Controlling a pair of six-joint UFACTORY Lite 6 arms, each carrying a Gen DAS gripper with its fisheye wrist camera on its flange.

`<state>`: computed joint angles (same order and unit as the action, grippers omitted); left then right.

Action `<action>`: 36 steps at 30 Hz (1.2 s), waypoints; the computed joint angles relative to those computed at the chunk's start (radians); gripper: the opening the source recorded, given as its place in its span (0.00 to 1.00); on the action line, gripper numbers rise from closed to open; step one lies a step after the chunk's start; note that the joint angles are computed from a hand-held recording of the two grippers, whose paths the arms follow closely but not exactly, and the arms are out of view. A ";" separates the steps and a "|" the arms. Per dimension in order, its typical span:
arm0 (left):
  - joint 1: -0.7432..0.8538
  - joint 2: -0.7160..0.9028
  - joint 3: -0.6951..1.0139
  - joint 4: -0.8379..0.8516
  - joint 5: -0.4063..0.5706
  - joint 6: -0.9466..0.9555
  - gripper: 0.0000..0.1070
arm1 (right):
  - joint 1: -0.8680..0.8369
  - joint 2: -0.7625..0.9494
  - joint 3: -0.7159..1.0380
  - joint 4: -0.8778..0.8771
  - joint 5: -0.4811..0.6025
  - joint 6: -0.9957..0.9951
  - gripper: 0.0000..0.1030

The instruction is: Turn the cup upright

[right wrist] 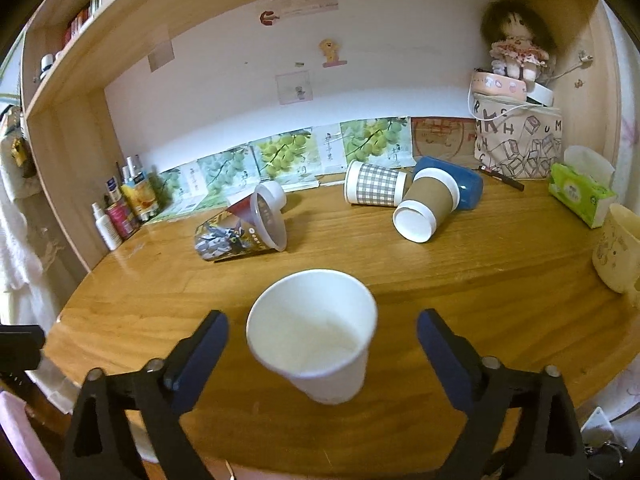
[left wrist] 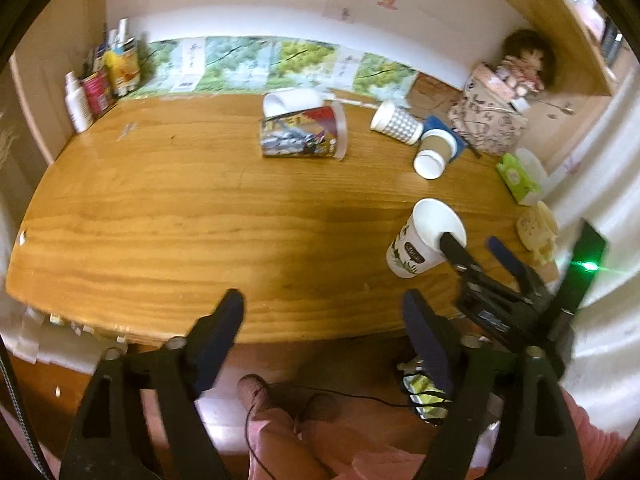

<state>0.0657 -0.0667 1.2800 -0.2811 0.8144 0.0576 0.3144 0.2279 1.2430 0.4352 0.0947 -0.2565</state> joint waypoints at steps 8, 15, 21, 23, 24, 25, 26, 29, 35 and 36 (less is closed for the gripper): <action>-0.140 -0.062 -0.009 0.145 -0.009 -0.323 0.82 | -0.083 -0.173 -0.016 -0.052 0.244 -0.009 0.99; -0.293 -0.115 0.014 0.384 -0.007 -0.644 0.83 | -0.180 -0.306 0.028 -0.017 0.502 -0.067 0.99; -0.486 -0.129 0.072 0.718 0.070 -0.928 0.83 | -0.254 -0.353 0.147 -0.008 0.688 -0.082 0.99; -0.529 -0.131 0.092 0.788 0.076 -0.979 0.83 | -0.270 -0.365 0.175 -0.010 0.733 -0.079 0.99; -0.546 -0.131 0.102 0.821 0.079 -0.994 0.83 | -0.279 -0.369 0.185 0.000 0.753 -0.084 0.99; -0.573 -0.126 0.120 0.873 0.090 -1.018 0.83 | -0.292 -0.373 0.198 0.016 0.778 -0.092 0.99; -0.598 -0.122 0.138 0.921 0.103 -1.041 0.83 | -0.300 -0.377 0.213 0.014 0.801 -0.084 0.99; -0.661 -0.130 0.162 1.045 0.136 -1.123 0.88 | -0.272 -0.429 0.215 -0.041 0.788 -0.047 0.99; -0.783 -0.128 0.210 1.239 0.225 -1.223 0.89 | -0.215 -0.572 0.135 -0.104 0.633 -0.042 0.99; -0.802 -0.130 0.213 1.271 0.238 -1.242 0.90 | -0.216 -0.590 0.120 -0.102 0.605 -0.046 0.99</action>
<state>-0.7361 -0.1965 1.4926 0.9894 1.0528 -1.1845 0.0987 -0.3620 1.3631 0.3336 0.7001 -0.3025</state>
